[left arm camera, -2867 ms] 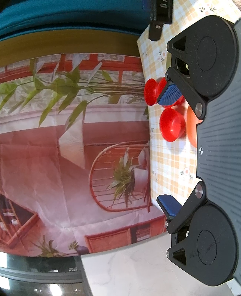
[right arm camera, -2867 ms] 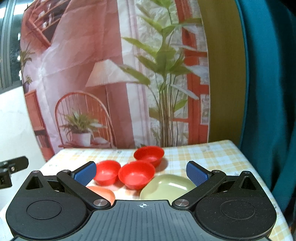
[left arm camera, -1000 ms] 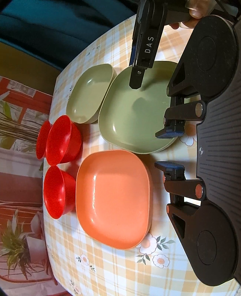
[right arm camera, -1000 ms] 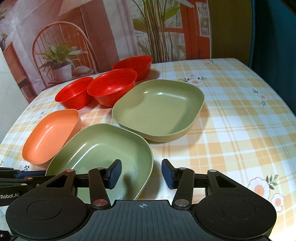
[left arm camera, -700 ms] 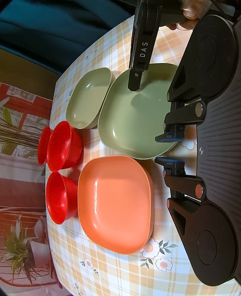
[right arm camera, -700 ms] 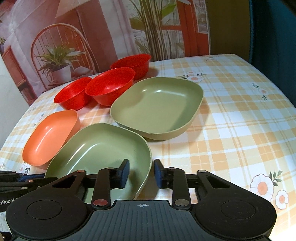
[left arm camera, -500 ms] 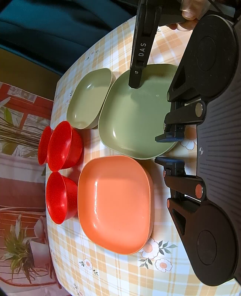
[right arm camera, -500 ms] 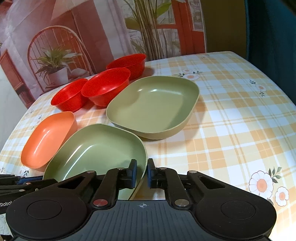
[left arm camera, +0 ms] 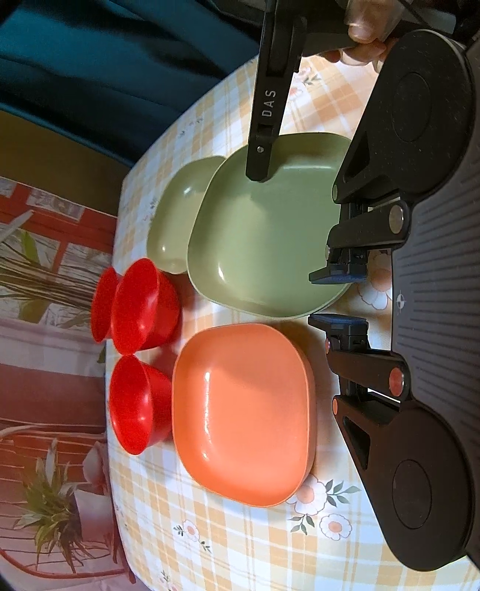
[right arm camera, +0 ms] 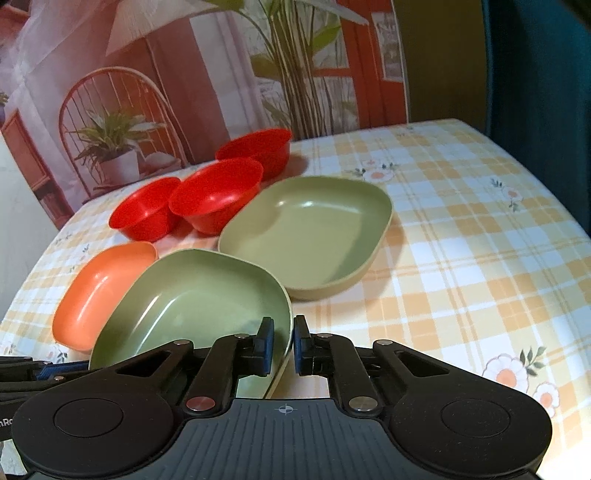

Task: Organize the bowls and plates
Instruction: 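Close the left gripper on the green plate rim and lift it, then lower the green plate onto the orange plate and open the left gripper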

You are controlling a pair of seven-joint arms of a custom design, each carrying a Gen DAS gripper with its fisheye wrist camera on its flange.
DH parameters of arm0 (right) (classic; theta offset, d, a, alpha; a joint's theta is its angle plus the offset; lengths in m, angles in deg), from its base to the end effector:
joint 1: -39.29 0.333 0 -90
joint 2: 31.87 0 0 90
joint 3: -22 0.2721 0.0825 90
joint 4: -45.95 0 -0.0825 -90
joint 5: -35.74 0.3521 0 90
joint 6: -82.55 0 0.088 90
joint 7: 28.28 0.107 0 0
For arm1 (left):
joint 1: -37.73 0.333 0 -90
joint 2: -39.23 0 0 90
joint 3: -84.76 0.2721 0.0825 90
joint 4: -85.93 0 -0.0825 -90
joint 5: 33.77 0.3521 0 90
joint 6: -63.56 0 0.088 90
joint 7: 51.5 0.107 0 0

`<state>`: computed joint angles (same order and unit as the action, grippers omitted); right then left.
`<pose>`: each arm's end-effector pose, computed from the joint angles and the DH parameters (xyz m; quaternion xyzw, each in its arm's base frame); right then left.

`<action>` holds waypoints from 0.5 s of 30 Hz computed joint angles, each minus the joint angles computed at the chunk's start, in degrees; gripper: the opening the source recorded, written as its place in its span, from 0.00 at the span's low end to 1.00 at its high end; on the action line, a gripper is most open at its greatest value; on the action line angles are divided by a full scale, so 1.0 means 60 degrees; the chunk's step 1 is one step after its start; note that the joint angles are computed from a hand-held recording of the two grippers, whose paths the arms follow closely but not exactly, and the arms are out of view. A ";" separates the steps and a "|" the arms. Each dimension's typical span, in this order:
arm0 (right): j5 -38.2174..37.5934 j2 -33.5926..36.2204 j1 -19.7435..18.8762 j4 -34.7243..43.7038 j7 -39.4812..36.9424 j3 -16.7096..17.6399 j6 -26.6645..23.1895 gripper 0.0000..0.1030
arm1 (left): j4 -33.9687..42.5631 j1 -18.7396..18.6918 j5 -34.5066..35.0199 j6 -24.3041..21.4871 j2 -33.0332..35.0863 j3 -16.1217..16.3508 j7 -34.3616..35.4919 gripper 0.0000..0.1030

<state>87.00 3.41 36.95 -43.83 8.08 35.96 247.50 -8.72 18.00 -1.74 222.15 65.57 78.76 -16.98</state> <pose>0.6824 0.0641 0.3329 -0.7146 0.5575 -0.1462 0.3964 0.5987 -0.3025 0.3955 -0.6915 0.6305 -0.3016 0.1825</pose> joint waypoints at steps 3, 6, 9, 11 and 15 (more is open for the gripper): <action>-0.0091 0.0004 0.0037 0.0138 0.0108 -0.0025 -0.0151 0.10 | -0.0186 -0.0096 0.0250 0.0156 -0.0194 0.0163 -0.0288 0.17; -0.0259 0.0076 0.0159 0.0389 0.0194 -0.0058 -0.0318 0.10 | -0.0467 -0.0155 0.0585 0.0316 -0.0460 0.0335 -0.0805 0.17; -0.0522 0.0246 0.0341 0.0803 0.0257 -0.0064 -0.0535 0.10 | -0.0741 -0.0219 0.1104 0.0315 -0.0749 0.0540 -0.1508 0.17; -0.0738 0.0415 0.0494 0.1143 0.0247 -0.0059 -0.0619 0.10 | -0.0928 -0.0177 0.1420 0.0342 -0.0929 0.0623 -0.2027 0.17; -0.1418 0.0891 0.0946 0.2002 0.0439 -0.0155 -0.0872 0.10 | -0.1180 -0.0013 0.1984 0.0243 -0.1199 0.0670 -0.2939 0.17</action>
<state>78.49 8.76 42.63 -31.82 10.71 35.03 242.27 -15.81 17.92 10.16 223.61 58.37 82.78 -34.61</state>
